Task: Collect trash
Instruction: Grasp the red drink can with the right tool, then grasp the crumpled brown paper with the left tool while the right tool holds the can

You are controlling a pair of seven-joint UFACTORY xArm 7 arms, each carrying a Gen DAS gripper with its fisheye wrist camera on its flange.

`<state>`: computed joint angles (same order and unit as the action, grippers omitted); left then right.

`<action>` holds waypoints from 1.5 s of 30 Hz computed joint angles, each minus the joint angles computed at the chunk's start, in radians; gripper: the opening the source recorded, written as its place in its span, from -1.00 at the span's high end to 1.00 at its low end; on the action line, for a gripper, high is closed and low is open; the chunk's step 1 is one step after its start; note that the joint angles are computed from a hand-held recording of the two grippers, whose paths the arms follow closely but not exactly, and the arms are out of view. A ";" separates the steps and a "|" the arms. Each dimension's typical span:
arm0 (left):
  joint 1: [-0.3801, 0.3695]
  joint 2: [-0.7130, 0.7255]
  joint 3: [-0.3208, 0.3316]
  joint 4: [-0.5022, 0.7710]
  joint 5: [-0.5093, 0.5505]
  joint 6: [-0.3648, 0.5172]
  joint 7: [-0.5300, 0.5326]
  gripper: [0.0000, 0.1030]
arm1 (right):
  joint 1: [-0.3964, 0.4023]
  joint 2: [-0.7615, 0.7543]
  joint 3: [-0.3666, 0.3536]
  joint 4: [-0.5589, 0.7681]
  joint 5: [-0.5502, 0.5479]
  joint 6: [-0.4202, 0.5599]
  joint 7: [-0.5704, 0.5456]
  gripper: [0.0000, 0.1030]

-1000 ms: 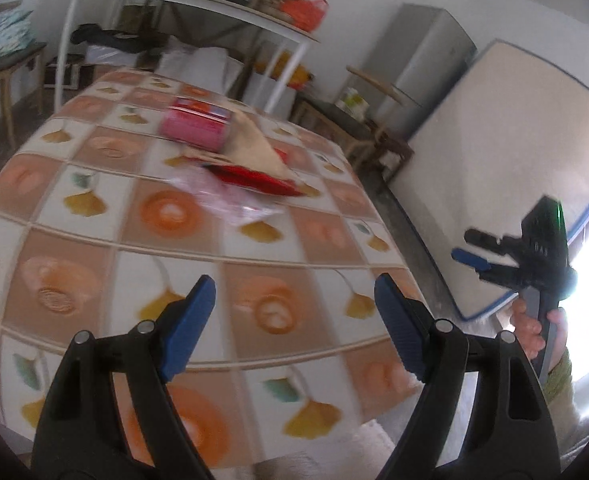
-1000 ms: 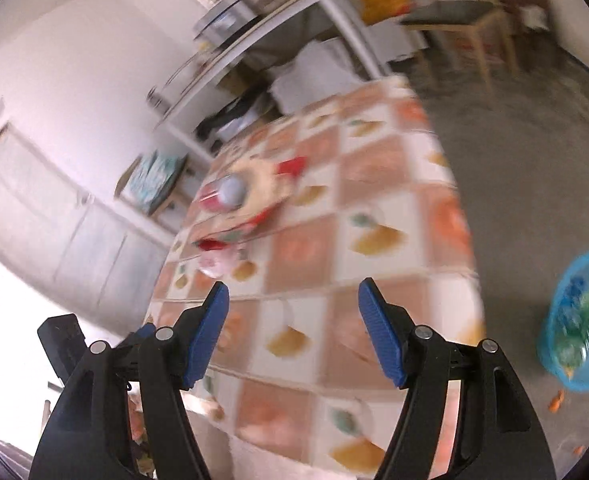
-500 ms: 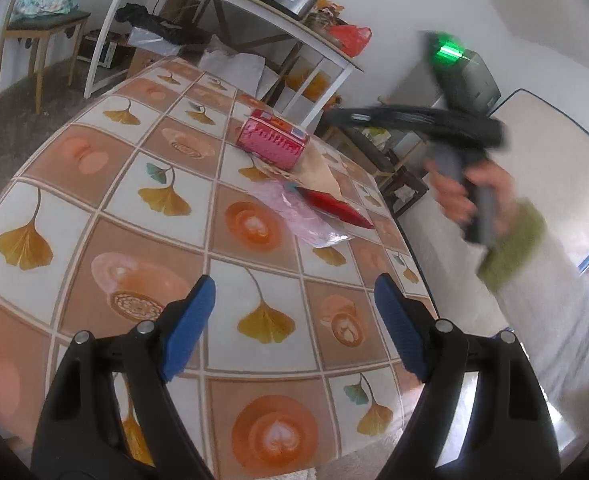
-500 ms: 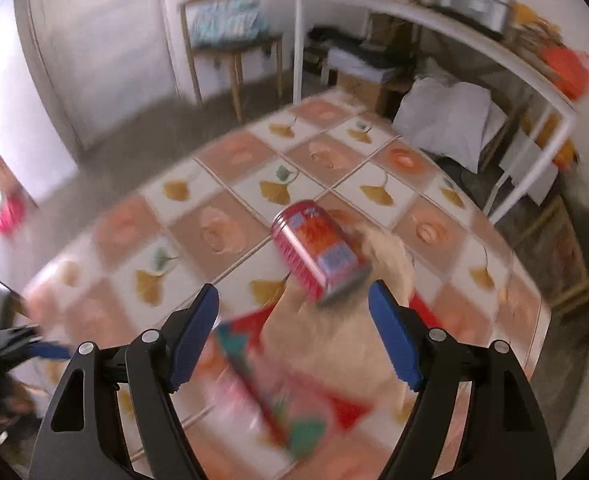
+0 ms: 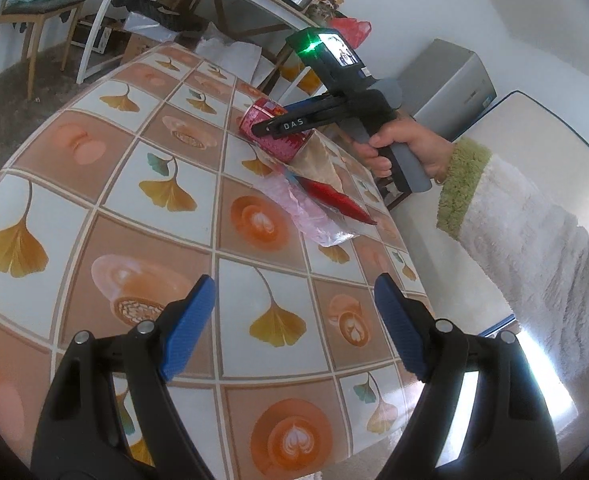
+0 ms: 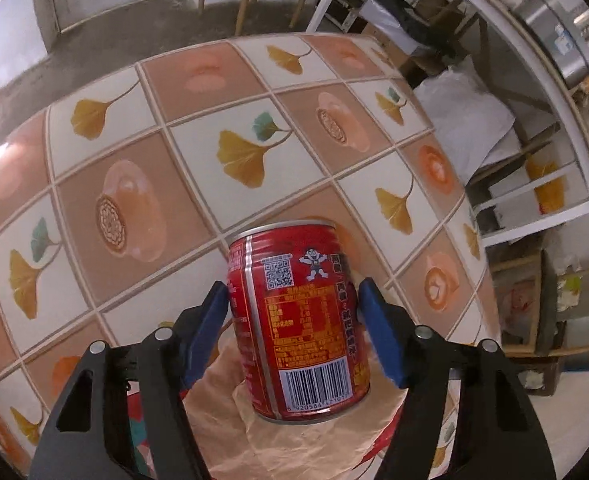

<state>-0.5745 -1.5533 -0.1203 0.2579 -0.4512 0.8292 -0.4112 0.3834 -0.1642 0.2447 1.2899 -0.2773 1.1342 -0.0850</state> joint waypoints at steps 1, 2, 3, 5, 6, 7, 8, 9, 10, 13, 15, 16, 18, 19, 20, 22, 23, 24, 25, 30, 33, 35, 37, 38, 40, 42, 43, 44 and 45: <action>-0.001 0.000 0.000 -0.001 -0.001 0.000 -0.002 -0.50 | 0.001 -0.008 0.002 -0.009 -0.004 -0.004 0.004 -0.27; -0.002 0.000 0.000 -0.002 -0.002 0.000 -0.002 -0.50 | 0.001 -0.017 0.003 -0.019 -0.006 -0.010 0.013 -0.26; -0.003 0.000 0.000 -0.001 -0.004 0.000 -0.004 -0.50 | 0.000 -0.018 0.003 -0.022 -0.004 -0.018 0.022 -0.26; -0.003 -0.003 -0.005 0.001 -0.003 0.004 -0.010 -0.50 | -0.004 -0.043 -0.008 -0.040 0.035 -0.038 0.039 -0.25; -0.002 -0.006 -0.008 0.004 -0.001 0.007 -0.013 -0.50 | -0.008 -0.051 -0.014 -0.046 0.053 -0.050 0.044 -0.25; 0.000 -0.011 -0.011 0.005 0.001 0.011 -0.017 -0.50 | -0.013 -0.070 -0.024 -0.055 0.084 -0.062 0.055 -0.25; 0.002 -0.013 -0.012 0.006 0.003 0.013 -0.019 -0.50 | -0.019 -0.091 -0.036 -0.063 0.128 -0.068 0.064 -0.25; 0.005 -0.018 -0.015 0.008 0.004 0.018 -0.026 -0.50 | -0.023 -0.104 -0.046 -0.070 0.165 -0.074 0.066 -0.24; 0.008 -0.020 -0.016 0.008 0.005 0.021 -0.031 -0.50 | -0.028 -0.129 -0.058 -0.085 0.209 -0.082 0.072 -0.24; 0.017 -0.032 -0.020 0.009 0.004 0.033 -0.052 -0.50 | -0.037 -0.223 -0.105 -0.153 0.365 -0.115 0.083 -0.24; 0.022 -0.021 -0.020 0.020 0.007 0.033 -0.057 -0.50 | -0.037 -0.303 -0.148 -0.215 0.484 -0.147 0.082 -0.24; 0.025 -0.009 -0.018 0.028 0.012 0.031 -0.053 -0.50 | -0.038 -0.343 -0.167 -0.246 0.534 -0.167 0.083 -0.24; 0.031 0.039 -0.006 0.057 0.025 0.017 -0.029 -0.50 | -0.031 -0.431 -0.220 -0.314 0.650 -0.200 0.076 -0.24; 0.034 0.075 0.002 0.078 0.032 0.004 -0.011 -0.50 | -0.030 -0.470 -0.238 -0.343 0.690 -0.214 0.071 -0.24; 0.032 0.123 0.016 0.105 0.038 -0.013 0.015 -0.51 | -0.031 -0.523 -0.261 -0.378 0.727 -0.225 0.068 -0.24; 0.022 0.217 0.036 0.158 0.047 -0.046 0.071 -0.61 | -0.040 -0.593 -0.283 -0.422 0.762 -0.232 0.069 -0.24; 0.018 0.270 0.044 0.189 0.053 -0.065 0.102 -0.62 | -0.044 -0.627 -0.298 -0.444 0.777 -0.232 0.068 -0.24; 0.014 0.340 0.050 0.231 0.062 -0.085 0.139 -0.63 | -0.051 -0.669 -0.316 -0.468 0.790 -0.229 0.066 -0.24; 0.000 0.404 0.062 0.267 0.064 -0.106 0.181 -0.68 | -0.061 -0.700 -0.329 -0.485 0.793 -0.227 0.066 -0.24; -0.103 0.782 0.150 0.497 0.027 -0.111 0.445 -0.78 | -0.105 -0.850 -0.396 -0.570 0.802 -0.185 0.066 -0.24; -0.142 1.011 0.189 0.660 0.012 -0.057 0.600 -0.78 | -0.131 -0.923 -0.431 -0.610 0.798 -0.151 0.062 -0.24; -0.113 1.116 0.160 0.742 0.030 -0.022 0.642 -0.78 | -0.149 -0.961 -0.450 -0.633 0.791 -0.128 0.057 -0.24; -0.100 1.241 0.147 0.850 0.054 0.028 0.706 -0.78 | -0.165 -0.986 -0.465 -0.650 0.786 -0.110 0.053 -0.24; -0.085 1.268 0.129 0.869 0.073 0.023 0.710 -0.78 | -0.173 -0.997 -0.473 -0.659 0.784 -0.100 0.050 -0.24; -0.059 1.346 0.098 0.928 0.103 0.026 0.722 -0.78 | -0.183 -1.007 -0.483 -0.672 0.786 -0.092 0.043 -0.24; -0.034 1.418 0.069 0.987 0.137 0.070 0.724 -0.78 | -0.192 -1.014 -0.494 -0.686 0.785 -0.085 0.030 -0.24; -0.022 1.446 0.054 1.007 0.159 0.090 0.723 -0.78 | -0.197 -1.019 -0.497 -0.690 0.785 -0.081 0.026 -0.24; -0.010 1.465 0.039 1.021 0.178 0.102 0.719 -0.78 | -0.199 -1.020 -0.500 -0.695 0.787 -0.081 0.020 -0.24; 0.002 1.489 0.022 1.038 0.212 0.122 0.707 -0.78 | -0.199 -1.021 -0.506 -0.701 0.792 -0.082 0.010 -0.24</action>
